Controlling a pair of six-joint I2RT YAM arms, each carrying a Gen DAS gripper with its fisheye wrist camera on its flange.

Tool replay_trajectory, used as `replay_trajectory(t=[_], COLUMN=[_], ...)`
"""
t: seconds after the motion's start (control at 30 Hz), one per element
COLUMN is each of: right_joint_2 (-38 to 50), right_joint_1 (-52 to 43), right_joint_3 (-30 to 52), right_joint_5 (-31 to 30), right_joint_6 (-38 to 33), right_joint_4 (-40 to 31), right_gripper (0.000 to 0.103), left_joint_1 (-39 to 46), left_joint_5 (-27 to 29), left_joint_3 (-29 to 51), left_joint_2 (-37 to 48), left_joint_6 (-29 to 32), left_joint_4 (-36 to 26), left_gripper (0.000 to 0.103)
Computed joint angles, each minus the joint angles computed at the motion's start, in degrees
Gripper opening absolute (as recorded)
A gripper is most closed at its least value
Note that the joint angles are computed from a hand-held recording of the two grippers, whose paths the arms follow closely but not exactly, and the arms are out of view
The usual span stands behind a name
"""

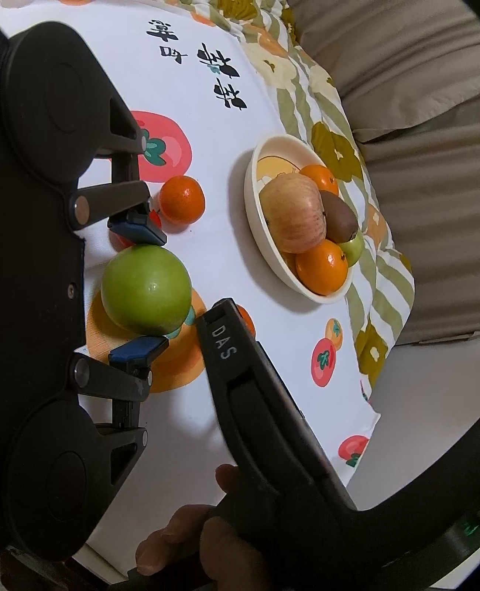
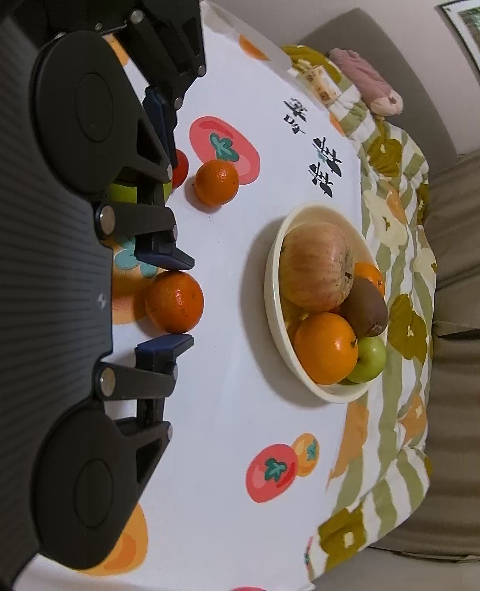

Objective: Organize fruits
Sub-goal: 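Carry the green apple and tangerine into the duck bowl and open both tools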

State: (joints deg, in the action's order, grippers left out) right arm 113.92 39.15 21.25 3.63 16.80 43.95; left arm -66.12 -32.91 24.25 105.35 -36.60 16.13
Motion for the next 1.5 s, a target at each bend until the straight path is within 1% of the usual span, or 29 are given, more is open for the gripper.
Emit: replay_trajectory(t=[0.13, 0.27, 0.43, 0.6, 0.73, 0.9, 1.0, 1.07, 1.2, 1.33, 1.4, 1.5], right_joint_2=[-2.3, -6.8, -14.8, -23.4, -28.3, -30.8, -30.9, -30.2, -27.3, -22.4, -19.6, -15.3], right_joint_1=[0.1, 0.4, 0.7, 1.0, 1.7, 2.9, 3.9, 4.6, 6.3, 7.9, 8.5, 9.1], right_joint_3=[-0.7, -2.0, -3.0, -2.4, -1.0, 1.9, 4.0, 5.8, 10.5, 16.6, 19.5, 24.0], right_joint_5=[-0.2, 0.3, 0.6, 0.8, 2.0, 4.2, 6.2, 7.9, 12.1, 15.9, 17.6, 19.9], right_joint_6=[0.2, 0.1, -0.3, -0.8, -1.4, -1.0, 0.0, 1.3, 5.3, 9.4, 11.4, 15.1], right_joint_4=[-1.1, -3.1, -8.5, -16.1, -20.9, -25.2, -26.9, -27.6, -29.8, -32.5, -33.7, -35.5], right_gripper=[0.053, 0.053, 0.053, 0.053, 0.052, 0.052, 0.052, 0.052, 0.052, 0.052, 0.052, 0.052], left_joint_1=[-0.6, -1.2, -1.7, 0.0, 3.0, 9.7, 15.4, 20.0, 30.1, 40.4, 45.2, 50.7], left_joint_5=[-1.2, -2.6, -4.8, -5.8, -6.5, -4.7, -1.3, 2.2, 12.4, 23.6, 29.2, 36.2], left_joint_3=[-0.1, -0.3, -0.1, 0.2, -0.4, -1.5, -2.6, -3.0, -3.0, -0.8, 1.1, 4.6], left_joint_2=[-2.3, -5.8, -12.3, -20.9, -27.8, -35.2, -38.4, -39.5, -38.7, -33.2, -29.1, -22.1], left_joint_6=[-1.9, -4.2, -7.1, -8.3, -6.0, 2.2, 9.5, 15.1, 25.7, 35.3, 39.7, 45.4], left_joint_4=[-2.6, -6.5, -14.1, -22.4, -25.7, -25.6, -22.8, -20.1, -14.3, -9.0, -6.9, -4.7], left_gripper=[0.057, 0.057, 0.057, 0.057, 0.057, 0.057, 0.057, 0.057, 0.057, 0.057, 0.057, 0.057])
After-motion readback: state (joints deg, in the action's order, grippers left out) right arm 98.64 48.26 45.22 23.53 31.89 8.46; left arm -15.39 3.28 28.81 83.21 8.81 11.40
